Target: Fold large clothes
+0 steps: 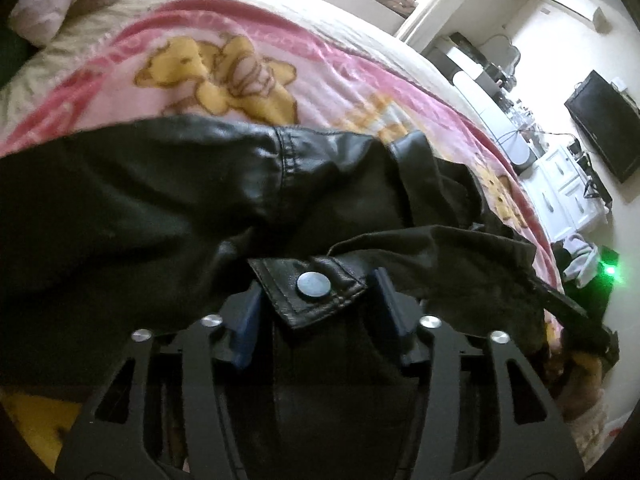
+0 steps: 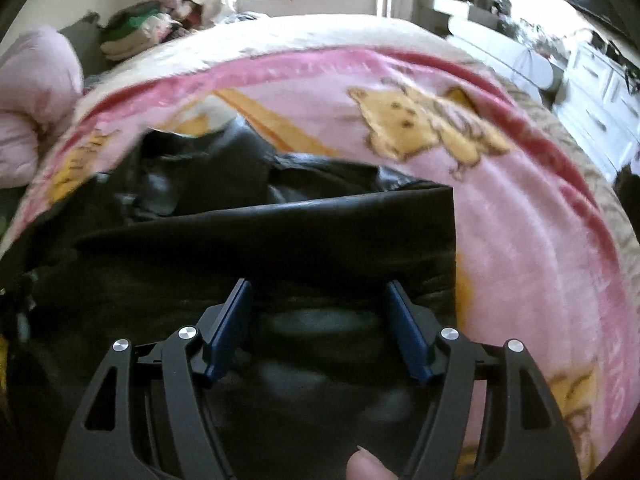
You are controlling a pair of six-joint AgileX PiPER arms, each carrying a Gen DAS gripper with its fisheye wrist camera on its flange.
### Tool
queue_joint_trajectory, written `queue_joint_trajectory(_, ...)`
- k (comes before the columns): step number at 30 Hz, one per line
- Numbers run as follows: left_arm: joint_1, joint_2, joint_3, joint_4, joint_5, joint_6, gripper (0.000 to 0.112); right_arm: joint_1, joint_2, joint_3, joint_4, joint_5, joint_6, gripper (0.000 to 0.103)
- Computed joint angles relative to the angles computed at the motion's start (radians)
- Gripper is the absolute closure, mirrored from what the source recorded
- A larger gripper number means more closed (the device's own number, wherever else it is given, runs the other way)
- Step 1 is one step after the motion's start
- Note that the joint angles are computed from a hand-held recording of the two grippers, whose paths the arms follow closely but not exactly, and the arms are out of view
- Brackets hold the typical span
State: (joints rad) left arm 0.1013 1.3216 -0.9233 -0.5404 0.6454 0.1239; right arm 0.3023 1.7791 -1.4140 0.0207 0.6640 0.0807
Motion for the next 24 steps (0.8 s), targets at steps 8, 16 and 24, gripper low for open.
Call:
queue_joint_trajectory(8, -0.08, -0.185, -0.001, 0.242, 0.059, -0.226, 0.046, 0.08, -0.205, 0.173, 0.064, -0.009, -0.041, 0.03)
queue_joint_trajectory(16, -0.279, -0.111, 0.036, 0.448, 0.075, -0.438, 0.048, 0.147, -0.214, 0.263, -0.036, 0.03, 0.115, 0.029)
queue_joint_trajectory(24, -0.226, -0.092, 0.102, 0.37, 0.015, -0.354, 0.048, 0.171, -0.209, 0.325, -0.103, -0.033, 0.234, 0.029)
